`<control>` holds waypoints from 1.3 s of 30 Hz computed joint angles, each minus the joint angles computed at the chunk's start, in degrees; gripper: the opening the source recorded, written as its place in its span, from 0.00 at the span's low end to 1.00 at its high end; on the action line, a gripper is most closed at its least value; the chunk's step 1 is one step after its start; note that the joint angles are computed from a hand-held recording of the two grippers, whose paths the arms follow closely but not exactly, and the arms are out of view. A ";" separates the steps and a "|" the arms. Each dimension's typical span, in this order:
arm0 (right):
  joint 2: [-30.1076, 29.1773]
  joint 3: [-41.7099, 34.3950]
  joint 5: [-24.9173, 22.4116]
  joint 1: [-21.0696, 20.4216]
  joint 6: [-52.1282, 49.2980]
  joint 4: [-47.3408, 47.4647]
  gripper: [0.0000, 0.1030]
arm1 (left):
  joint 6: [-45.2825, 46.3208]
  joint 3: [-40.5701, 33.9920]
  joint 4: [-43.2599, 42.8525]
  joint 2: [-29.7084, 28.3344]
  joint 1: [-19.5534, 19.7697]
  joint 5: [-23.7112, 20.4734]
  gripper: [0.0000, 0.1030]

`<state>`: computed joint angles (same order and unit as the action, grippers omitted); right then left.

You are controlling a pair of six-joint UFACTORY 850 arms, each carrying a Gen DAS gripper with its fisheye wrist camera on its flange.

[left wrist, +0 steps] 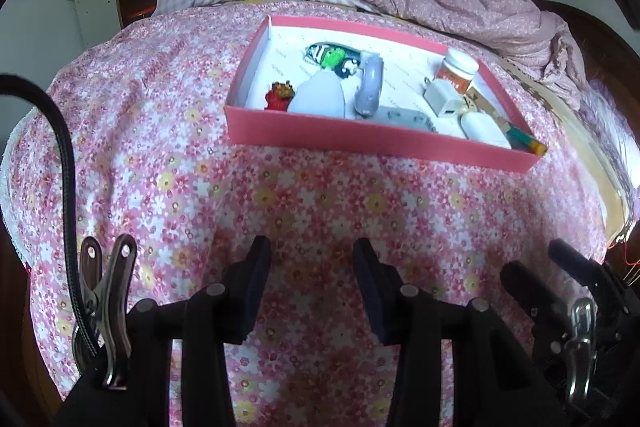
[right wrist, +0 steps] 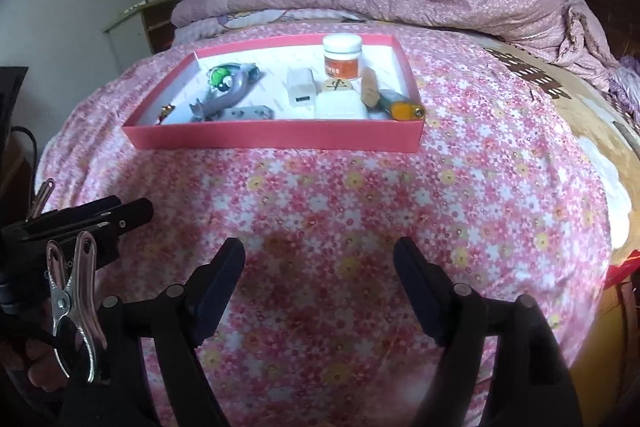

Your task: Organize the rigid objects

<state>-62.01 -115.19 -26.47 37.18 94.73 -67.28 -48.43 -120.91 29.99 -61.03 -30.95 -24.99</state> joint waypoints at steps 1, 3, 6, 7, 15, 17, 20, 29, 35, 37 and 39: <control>-0.25 -0.31 -0.05 -0.03 -0.64 0.84 0.77 | -0.34 -0.14 0.61 -0.20 -0.09 -0.18 0.45; -0.93 -1.16 -0.50 -0.16 -2.17 3.42 0.77 | -1.40 -0.07 2.36 -0.29 -0.24 0.07 0.48; -1.34 -1.23 -1.47 -0.14 0.71 1.86 0.77 | -2.37 0.11 4.55 -0.45 -0.51 0.63 0.54; -1.42 -1.30 -1.72 -0.06 1.15 1.42 0.77 | -3.69 0.29 6.54 -0.50 -0.73 0.75 0.56; -3.43 -3.89 -4.65 0.82 1.25 -0.17 0.85 | -14.01 1.90 18.69 -0.58 -1.54 2.42 0.71; -3.54 -4.05 -4.63 0.81 1.41 -0.42 0.86 | -17.46 2.56 22.25 -0.46 -1.74 2.71 0.73; -3.62 -4.03 -4.82 0.89 1.83 -0.91 0.87 | -18.89 2.33 23.08 -0.69 -1.77 2.11 0.78; -3.66 -4.02 -4.89 0.94 1.93 -1.08 0.87 | -19.30 2.57 22.99 -0.58 -1.66 2.25 0.81; -3.68 -4.03 -4.91 0.95 1.92 -1.09 0.87 | -19.19 2.46 22.91 -0.64 -1.64 2.23 0.82; -3.71 -4.09 -4.95 0.96 1.89 -1.07 0.87 | -19.36 2.44 22.97 -0.70 -1.58 2.15 0.83; -3.70 -4.07 -4.95 0.96 1.89 -1.09 0.87 | -19.52 2.45 23.02 -0.71 -1.56 2.11 0.84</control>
<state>-65.71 -119.26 -31.42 38.14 96.62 -68.36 -67.95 -118.45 53.01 -61.75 -32.50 -22.88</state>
